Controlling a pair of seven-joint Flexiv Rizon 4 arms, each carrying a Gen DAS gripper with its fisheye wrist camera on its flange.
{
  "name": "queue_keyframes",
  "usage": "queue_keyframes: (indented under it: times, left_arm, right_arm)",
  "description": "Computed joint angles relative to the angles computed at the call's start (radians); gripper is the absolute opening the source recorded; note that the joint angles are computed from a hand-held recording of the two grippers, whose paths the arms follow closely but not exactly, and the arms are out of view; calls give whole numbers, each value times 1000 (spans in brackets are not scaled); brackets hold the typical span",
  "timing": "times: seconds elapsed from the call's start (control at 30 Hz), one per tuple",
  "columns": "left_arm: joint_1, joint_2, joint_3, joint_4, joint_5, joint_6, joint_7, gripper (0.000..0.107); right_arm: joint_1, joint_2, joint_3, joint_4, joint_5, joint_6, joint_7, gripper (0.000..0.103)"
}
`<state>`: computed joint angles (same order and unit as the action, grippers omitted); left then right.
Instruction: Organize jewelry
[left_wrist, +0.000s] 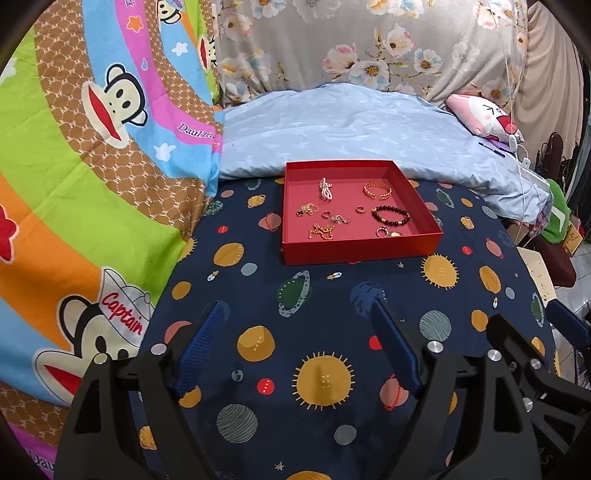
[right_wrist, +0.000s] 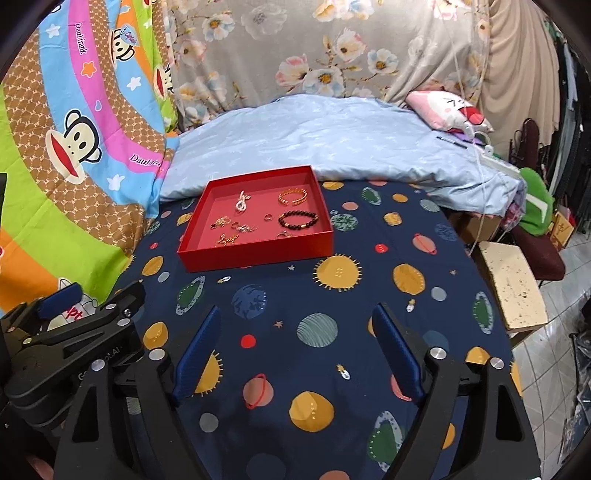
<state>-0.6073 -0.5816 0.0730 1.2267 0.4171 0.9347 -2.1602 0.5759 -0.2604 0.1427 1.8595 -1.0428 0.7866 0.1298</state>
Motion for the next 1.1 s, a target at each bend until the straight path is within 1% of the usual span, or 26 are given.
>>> queue_keyframes:
  times: [0.1,0.33,0.47,0.67,0.87,1.1]
  left_arm:
    - [-16,11,17,5,33,-2,-19,82]
    - [-13,9,17,-6,51,-16,-48,84]
    - [-13,-17,17,-45,56,-36,-48,86]
    - [-5,-80,12,-123,29,-65,-22,86]
    - [-10,-127,30,-183,16,-91,-18,86]
    - [-4,-151,39,-211,0,-110,-24,86]
  right_arm:
    - [5,6,3,2,-4,-17,3,85]
    - [4,4,4,0,-7,-21,3,86]
    - [-4,-8,0,-11,9,-7,-14,86]
    - [-17,-45,-24,-43,35,12,-58,86]
    - [-19,-84,-46,-81,51,21,-100,86]
    - [-11,-116,-64,-111,73,37,-118,86]
